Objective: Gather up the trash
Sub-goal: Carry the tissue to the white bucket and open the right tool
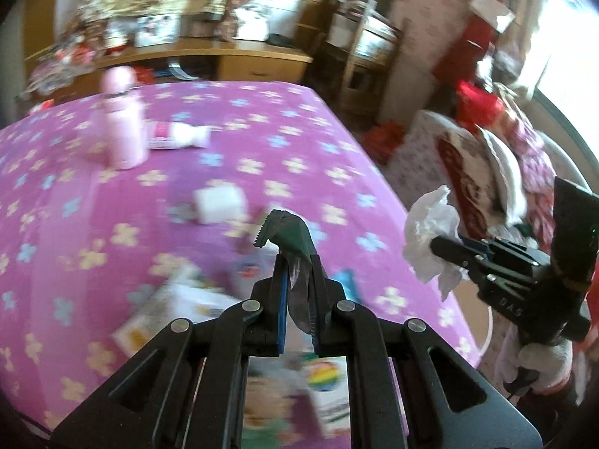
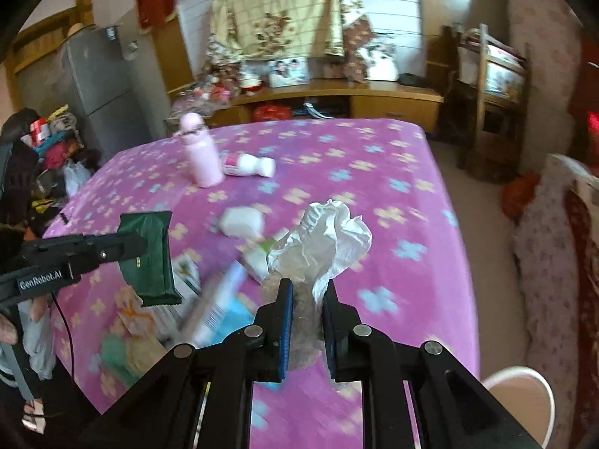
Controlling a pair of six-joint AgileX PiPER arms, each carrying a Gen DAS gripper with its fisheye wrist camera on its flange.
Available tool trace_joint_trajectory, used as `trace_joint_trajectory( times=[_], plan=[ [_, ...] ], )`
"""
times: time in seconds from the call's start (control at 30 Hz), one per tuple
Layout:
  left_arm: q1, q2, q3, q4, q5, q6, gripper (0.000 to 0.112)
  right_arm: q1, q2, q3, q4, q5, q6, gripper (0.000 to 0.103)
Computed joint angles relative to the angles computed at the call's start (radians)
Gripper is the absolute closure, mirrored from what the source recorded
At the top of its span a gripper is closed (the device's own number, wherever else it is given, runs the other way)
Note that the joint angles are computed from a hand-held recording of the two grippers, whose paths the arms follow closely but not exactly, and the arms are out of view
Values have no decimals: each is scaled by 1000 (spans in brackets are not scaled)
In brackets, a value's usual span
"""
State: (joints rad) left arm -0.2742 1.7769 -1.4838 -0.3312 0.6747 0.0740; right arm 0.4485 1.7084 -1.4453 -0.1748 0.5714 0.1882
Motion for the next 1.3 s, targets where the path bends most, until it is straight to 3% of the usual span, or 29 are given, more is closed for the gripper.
trace_joint_trajectory(
  times=[0.2, 0.37, 0.7, 0.73, 0.8, 0.83, 0.87, 1.03, 1.3],
  plan=[
    [-204, 88, -134, 70, 35, -118, 105, -150, -199, 256, -14, -36, -21, 89],
    [-363, 214, -308, 126, 91, -204, 105, -342, -320, 421, 90, -62, -150, 89],
    [-525, 575, -812, 137, 257, -324, 104, -739, -333, 563, 414, -107, -561, 89],
    [-531, 606, -854, 130, 268, -327, 101, -754, -328, 567, 423, -111, -571, 88],
    [-535, 648, -909, 108, 282, -317, 87, -794, -315, 572, 448, -117, -605, 69],
    [-536, 670, -934, 88, 289, -310, 75, -804, -313, 580, 449, -131, -606, 53],
    [-538, 686, -955, 76, 296, -310, 68, -812, -311, 588, 449, -149, -605, 46],
    [-540, 679, -919, 69, 291, -301, 67, -821, -312, 611, 457, -181, -622, 46],
    [-549, 476, -574, 267, 115, -400, 67, -711, -346, 637, 411, -214, -525, 46]
  ],
)
